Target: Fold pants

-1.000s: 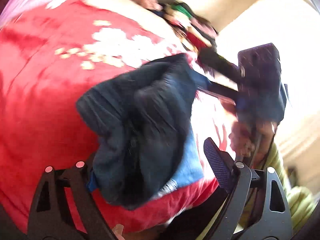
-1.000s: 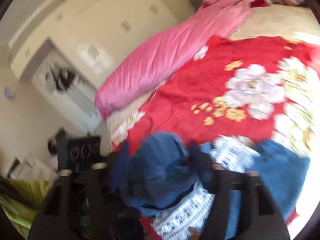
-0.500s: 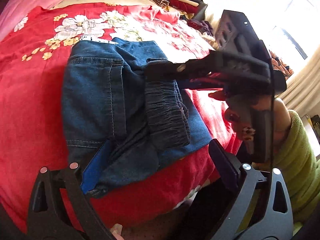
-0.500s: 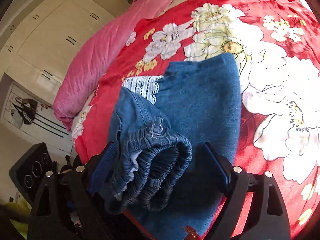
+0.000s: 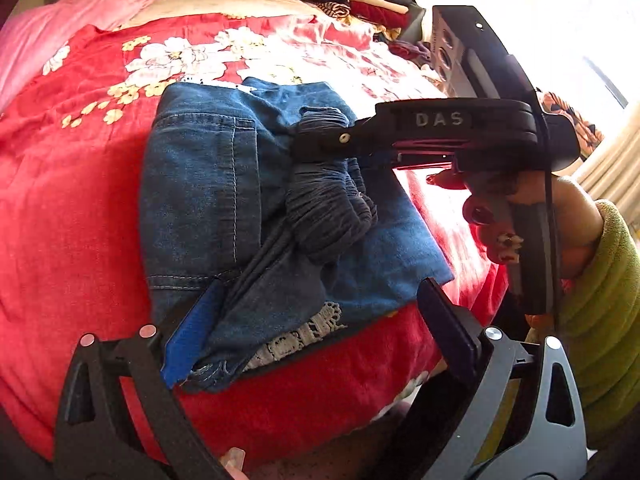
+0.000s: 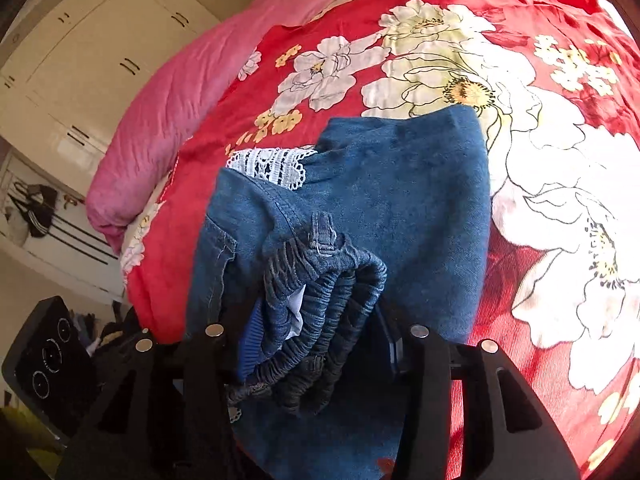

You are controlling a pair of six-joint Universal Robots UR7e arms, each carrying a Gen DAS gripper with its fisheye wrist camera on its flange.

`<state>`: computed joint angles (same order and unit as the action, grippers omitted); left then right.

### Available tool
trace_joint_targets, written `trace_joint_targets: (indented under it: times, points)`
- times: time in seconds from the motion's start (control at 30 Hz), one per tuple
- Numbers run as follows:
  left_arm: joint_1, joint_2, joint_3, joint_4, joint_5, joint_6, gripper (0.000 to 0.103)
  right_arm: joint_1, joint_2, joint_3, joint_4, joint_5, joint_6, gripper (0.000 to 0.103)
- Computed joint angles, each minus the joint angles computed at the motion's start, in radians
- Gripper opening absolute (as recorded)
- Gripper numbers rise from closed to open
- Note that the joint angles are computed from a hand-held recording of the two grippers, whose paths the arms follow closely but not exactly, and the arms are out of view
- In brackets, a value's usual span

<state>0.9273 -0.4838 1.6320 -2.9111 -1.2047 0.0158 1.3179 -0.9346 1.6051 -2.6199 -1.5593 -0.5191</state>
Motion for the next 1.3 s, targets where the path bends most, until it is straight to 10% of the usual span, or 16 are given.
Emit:
trace_joint_targets:
  times: [0.4, 1.13, 1.3]
  points:
    - [-0.029, -0.054, 0.047, -0.054, 0.085, -0.026, 0.093, -0.003, -0.152, 0.203, -0.284, 0.069, -0.025, 0.087]
    - [0.041, -0.067, -0.061, -0.009, 0.209, -0.082, 0.093, 0.017, -0.205, 0.399, -0.316, 0.029, -0.044, 0.088]
    - [0.068, -0.017, -0.168, 0.081, 0.177, -0.077, 0.056, 0.036, -0.148, 0.382, -0.289, 0.002, -0.002, 0.084]
